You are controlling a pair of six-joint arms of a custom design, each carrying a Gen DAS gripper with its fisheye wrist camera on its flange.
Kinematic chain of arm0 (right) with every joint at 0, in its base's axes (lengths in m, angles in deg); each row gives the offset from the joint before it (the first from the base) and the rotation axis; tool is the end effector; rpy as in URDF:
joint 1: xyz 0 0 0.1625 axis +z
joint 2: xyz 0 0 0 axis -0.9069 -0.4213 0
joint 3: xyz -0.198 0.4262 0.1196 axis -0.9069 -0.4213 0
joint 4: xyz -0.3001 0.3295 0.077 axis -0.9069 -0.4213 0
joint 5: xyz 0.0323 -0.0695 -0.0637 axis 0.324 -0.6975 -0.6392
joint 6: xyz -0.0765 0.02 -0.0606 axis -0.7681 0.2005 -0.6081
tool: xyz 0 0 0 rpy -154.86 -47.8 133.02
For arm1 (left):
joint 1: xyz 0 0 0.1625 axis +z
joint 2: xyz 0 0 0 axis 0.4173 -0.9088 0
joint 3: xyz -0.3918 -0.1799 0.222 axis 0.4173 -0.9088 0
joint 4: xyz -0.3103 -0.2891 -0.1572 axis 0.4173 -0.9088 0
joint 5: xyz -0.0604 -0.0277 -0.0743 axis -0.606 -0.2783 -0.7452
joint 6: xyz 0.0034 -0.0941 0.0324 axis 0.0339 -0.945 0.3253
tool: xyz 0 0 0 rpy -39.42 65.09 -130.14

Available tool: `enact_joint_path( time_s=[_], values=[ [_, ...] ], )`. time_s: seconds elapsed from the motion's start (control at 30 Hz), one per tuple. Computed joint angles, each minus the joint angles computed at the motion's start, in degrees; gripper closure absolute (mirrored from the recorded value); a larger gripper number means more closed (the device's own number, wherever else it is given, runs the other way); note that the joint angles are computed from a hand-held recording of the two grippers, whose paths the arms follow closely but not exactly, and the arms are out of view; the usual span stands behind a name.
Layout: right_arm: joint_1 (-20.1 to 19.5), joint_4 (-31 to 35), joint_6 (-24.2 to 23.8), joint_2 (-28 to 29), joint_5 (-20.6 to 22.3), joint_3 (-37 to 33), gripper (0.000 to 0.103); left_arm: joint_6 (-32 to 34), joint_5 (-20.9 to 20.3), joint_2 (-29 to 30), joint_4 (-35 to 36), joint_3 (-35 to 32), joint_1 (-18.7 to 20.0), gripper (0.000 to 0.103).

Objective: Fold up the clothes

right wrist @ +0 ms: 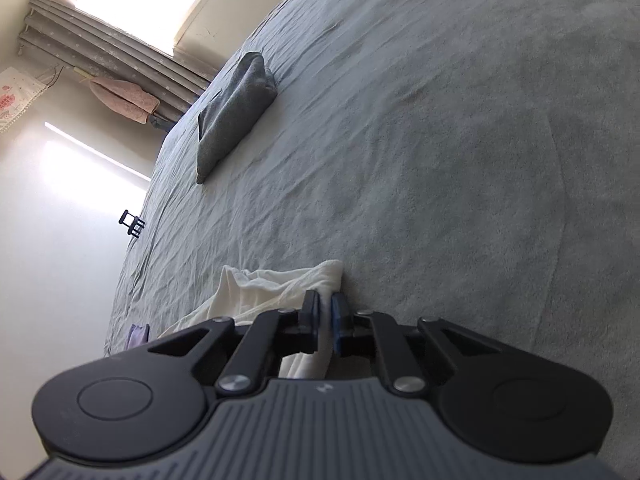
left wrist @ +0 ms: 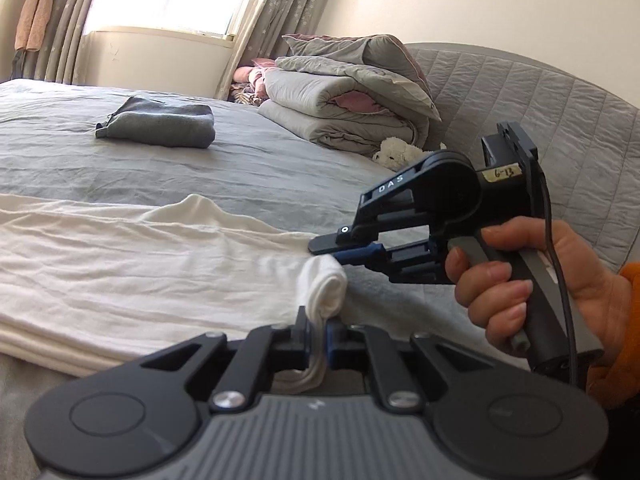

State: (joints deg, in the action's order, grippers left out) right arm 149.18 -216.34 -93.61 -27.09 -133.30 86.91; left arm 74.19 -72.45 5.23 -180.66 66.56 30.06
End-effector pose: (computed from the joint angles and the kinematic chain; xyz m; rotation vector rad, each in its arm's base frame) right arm 0.0692 -0.7787 0.0875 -0.3751 2.9911 -0.4711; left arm -0.1407 -0.5551 -0.0338 0.2495 2.2546 -1.4874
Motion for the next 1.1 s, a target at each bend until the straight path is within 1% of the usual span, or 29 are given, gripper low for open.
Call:
enact_joint_path(
  time_s=[0.1,0.2,0.37,0.5,0.67,0.8,1.1],
  values=[
    [0.6,-2.2,0.0,-0.7,0.5,1.2,0.095,-1.0,0.3,-0.3,-3.2,0.3,-0.3,0.097],
    [1.7,-2.2,0.3,-0.9,0.9,1.3,0.095,-3.8,1.7,-0.8,-6.1,0.6,-0.7,0.097],
    [3.8,-1.0,-0.4,-0.1,1.9,0.3,0.095,-7.0,5.6,-1.5,-11.1,1.4,-1.8,0.097],
    [5.6,-0.6,-0.7,1.7,2.5,-0.7,0.095,-6.7,9.1,-2.1,-16.3,1.9,-2.7,0.097],
    [7.8,-0.7,-1.4,3.7,2.3,-1.2,0.096,-6.0,15.0,-2.9,-21.2,2.0,-3.3,0.097],
    [9.3,-0.3,-1.6,5.5,1.8,-1.8,0.096,-7.3,17.7,-4.1,-23.4,3.4,-3.2,0.097],
    [12.4,0.8,-2.4,9.2,0.2,-3.5,0.096,-9.8,21.5,-6.3,-27.5,6.1,-2.0,0.097]
  ],
)
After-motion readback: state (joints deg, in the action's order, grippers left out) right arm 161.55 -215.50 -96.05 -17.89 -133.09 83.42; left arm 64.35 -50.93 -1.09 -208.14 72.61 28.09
